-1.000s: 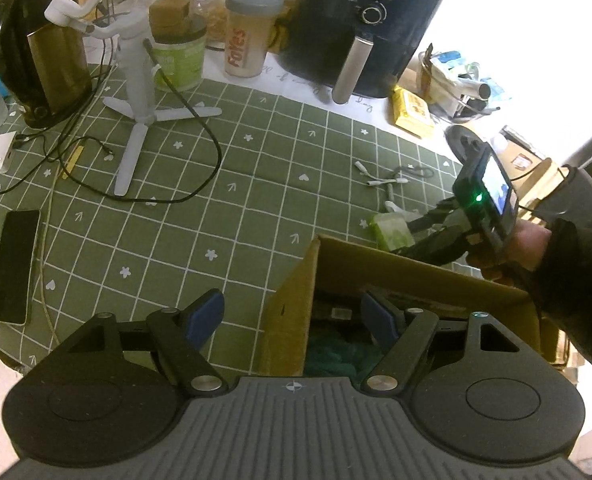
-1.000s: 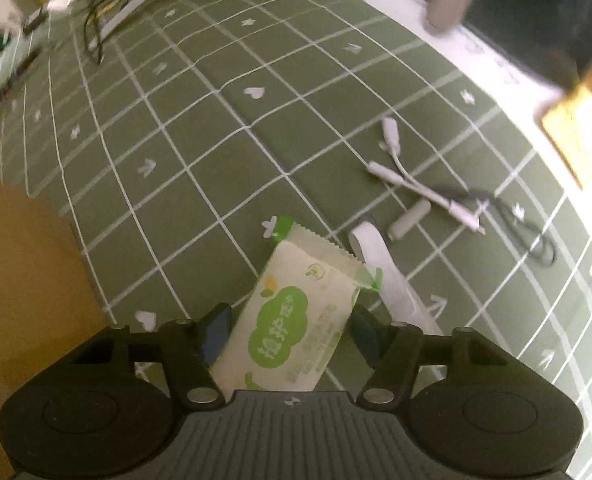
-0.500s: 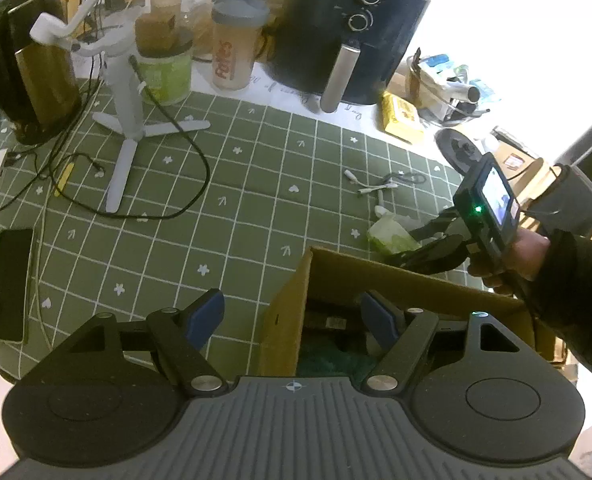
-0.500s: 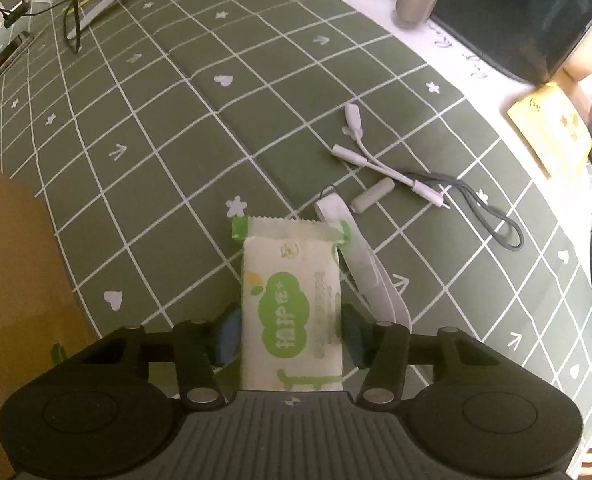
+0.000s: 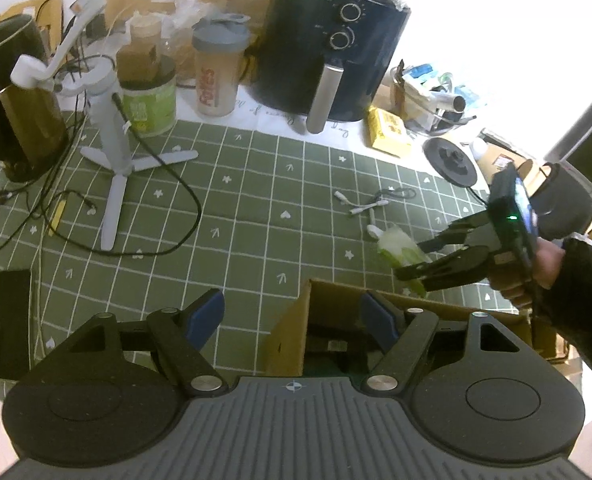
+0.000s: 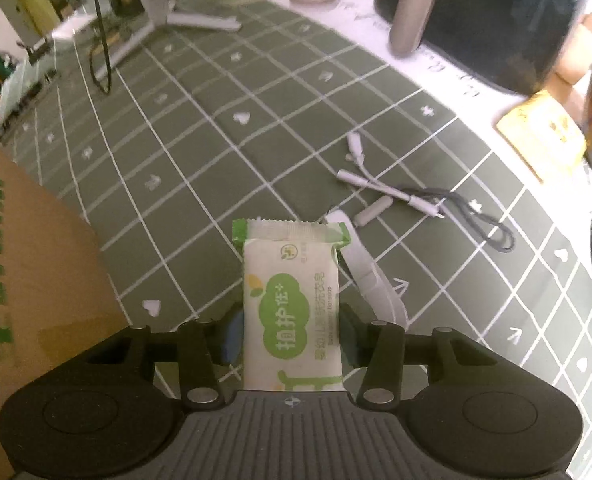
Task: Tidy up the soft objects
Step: 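Lift the wipes pack with the right gripper while left moves to the white strap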
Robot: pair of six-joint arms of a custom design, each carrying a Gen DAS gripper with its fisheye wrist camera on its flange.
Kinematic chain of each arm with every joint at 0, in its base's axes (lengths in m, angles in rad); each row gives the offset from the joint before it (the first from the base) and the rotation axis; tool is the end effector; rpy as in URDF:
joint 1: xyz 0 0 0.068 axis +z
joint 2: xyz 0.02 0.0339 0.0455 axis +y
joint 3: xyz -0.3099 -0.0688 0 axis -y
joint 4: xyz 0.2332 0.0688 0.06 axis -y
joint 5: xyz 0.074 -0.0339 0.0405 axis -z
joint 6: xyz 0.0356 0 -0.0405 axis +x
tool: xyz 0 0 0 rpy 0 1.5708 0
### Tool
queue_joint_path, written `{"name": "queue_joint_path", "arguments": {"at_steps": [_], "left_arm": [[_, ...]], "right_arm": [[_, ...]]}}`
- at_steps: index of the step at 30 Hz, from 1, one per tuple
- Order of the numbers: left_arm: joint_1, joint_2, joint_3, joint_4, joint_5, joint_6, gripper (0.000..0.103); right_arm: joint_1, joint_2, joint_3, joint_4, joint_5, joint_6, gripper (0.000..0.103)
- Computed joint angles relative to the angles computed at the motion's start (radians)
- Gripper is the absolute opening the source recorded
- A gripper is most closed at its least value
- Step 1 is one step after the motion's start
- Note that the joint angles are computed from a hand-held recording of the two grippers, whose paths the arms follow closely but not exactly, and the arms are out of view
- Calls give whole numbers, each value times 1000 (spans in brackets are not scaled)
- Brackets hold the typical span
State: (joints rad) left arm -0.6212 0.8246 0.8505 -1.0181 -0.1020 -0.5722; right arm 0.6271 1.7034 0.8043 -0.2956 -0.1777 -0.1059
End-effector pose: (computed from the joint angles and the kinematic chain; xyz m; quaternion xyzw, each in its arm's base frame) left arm 0.0843 -0.0559 0.3155 0.0089 0.9573 -0.1197 0.2631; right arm 0.2337 0.1771 0.1741 -0.3661 0.9076 0.1322 0.1575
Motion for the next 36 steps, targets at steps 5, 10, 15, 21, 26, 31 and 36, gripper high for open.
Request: {"name": "queue_joint_path", "arguments": {"at_steps": [5,10,15,21,26,31,36], "left_arm": [[102,10,-2,36,61,100,75],[156,37,7,87,114,196,75],[186,88,23,144,158,304,75],[204,181,49,220,219,440,75],[183,270,71,284,268,552,74],[152,371,90,348,312,663,74],[113,488,112,415,358,760,74]], "right_arm": [[-20,-112,-52,-7,14,42,51],[-23,-212,-106,4,55,116,51],[-30,-319,-153,-9,92,191,51],[-30,-443,-196,-60,135,283,51],[-24,-538,-225,-130,182,361,51],[-37,-647,-267,-178,209,465,51],[-13,-739,-293,-235,250,553,51]]}}
